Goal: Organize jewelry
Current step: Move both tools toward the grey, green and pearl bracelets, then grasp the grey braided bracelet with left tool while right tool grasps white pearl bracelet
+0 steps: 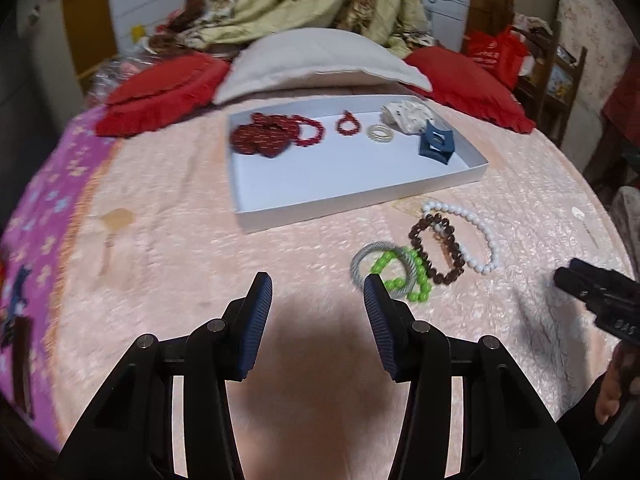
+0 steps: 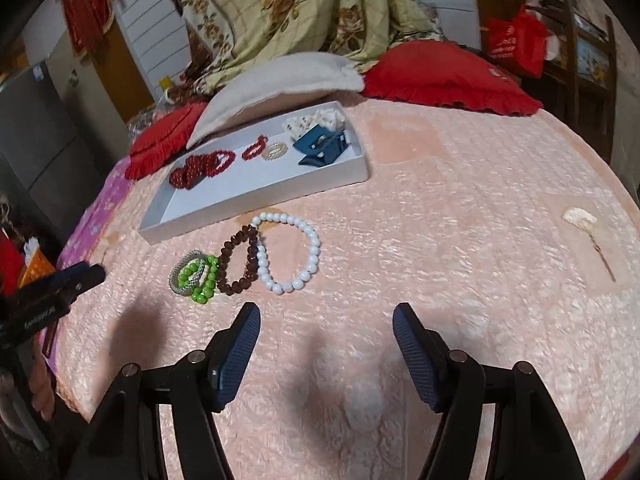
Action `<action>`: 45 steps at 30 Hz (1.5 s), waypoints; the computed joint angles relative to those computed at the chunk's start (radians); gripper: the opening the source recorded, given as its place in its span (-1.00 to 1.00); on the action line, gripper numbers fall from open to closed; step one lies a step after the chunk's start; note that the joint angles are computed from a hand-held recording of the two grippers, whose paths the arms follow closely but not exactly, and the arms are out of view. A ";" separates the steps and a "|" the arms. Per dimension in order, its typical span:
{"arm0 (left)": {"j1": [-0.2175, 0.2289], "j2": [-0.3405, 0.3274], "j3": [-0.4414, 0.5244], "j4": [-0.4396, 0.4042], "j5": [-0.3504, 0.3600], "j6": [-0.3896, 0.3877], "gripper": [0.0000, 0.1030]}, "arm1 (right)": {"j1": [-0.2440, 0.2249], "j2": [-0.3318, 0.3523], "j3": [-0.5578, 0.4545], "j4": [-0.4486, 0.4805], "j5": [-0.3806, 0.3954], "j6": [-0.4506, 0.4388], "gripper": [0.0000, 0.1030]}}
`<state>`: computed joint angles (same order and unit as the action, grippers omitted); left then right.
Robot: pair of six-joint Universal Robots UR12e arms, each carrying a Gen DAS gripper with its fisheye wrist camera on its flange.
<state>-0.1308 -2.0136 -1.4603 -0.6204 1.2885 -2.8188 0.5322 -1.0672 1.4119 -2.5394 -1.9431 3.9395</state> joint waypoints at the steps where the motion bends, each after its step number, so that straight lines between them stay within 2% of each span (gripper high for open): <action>1: -0.001 -0.013 0.015 -0.010 -0.010 0.005 -0.09 | -0.004 0.013 -0.018 0.019 0.006 -0.008 0.05; 4: -0.001 -0.055 0.065 -0.061 -0.056 0.006 -0.14 | -0.014 0.040 -0.051 0.042 0.015 -0.025 -0.03; 9: 0.002 -0.103 0.120 -0.133 -0.135 0.014 -0.15 | -0.036 0.072 -0.090 0.058 0.053 -0.027 -0.03; 14: 0.001 -0.124 0.137 -0.175 -0.156 0.039 -0.15 | -0.044 0.095 -0.126 0.080 0.062 -0.035 -0.03; 16: -0.004 -0.132 0.146 -0.190 -0.131 0.045 -0.15 | -0.044 0.103 -0.138 0.095 0.061 -0.040 -0.03; 17: -0.007 -0.135 0.148 -0.190 -0.114 0.047 -0.24 | -0.044 0.106 -0.144 0.102 0.061 -0.042 -0.03; 18: -0.011 -0.133 0.135 -0.148 -0.096 0.053 -0.29 | -0.044 0.109 -0.148 0.108 0.061 -0.042 -0.03; 20: -0.024 -0.130 0.128 -0.112 -0.020 0.075 -0.63 | -0.042 0.114 -0.157 0.126 0.054 -0.043 -0.03; 25: -0.020 -0.129 0.118 -0.060 0.074 0.058 -0.70 | -0.042 0.119 -0.168 0.154 0.041 -0.027 -0.03; 30: 0.009 -0.134 0.133 -0.112 0.018 0.027 -0.70 | -0.045 0.128 -0.180 0.176 0.037 -0.020 -0.03; 39: -0.002 -0.129 0.106 -0.039 0.025 0.031 -0.70 | -0.040 0.171 -0.240 0.218 -0.016 -0.070 -0.08; 40: -0.003 -0.129 0.105 -0.035 0.025 0.025 -0.70 | -0.037 0.180 -0.254 0.233 -0.036 -0.080 -0.20; 41: -0.003 -0.130 0.105 -0.034 0.028 0.021 -0.75 | -0.035 0.185 -0.263 0.240 -0.045 -0.091 -0.47; 42: -0.002 -0.129 0.107 -0.045 0.017 0.021 -0.85 | -0.038 0.186 -0.266 0.237 -0.032 -0.096 -0.59; 43: 0.000 -0.128 0.112 -0.068 -0.005 0.026 -0.88 | -0.041 0.185 -0.266 0.233 -0.018 -0.095 -0.83; 45: 0.003 -0.123 0.107 -0.062 -0.031 0.025 -0.88 | -0.049 0.178 -0.259 0.220 0.026 -0.080 -0.83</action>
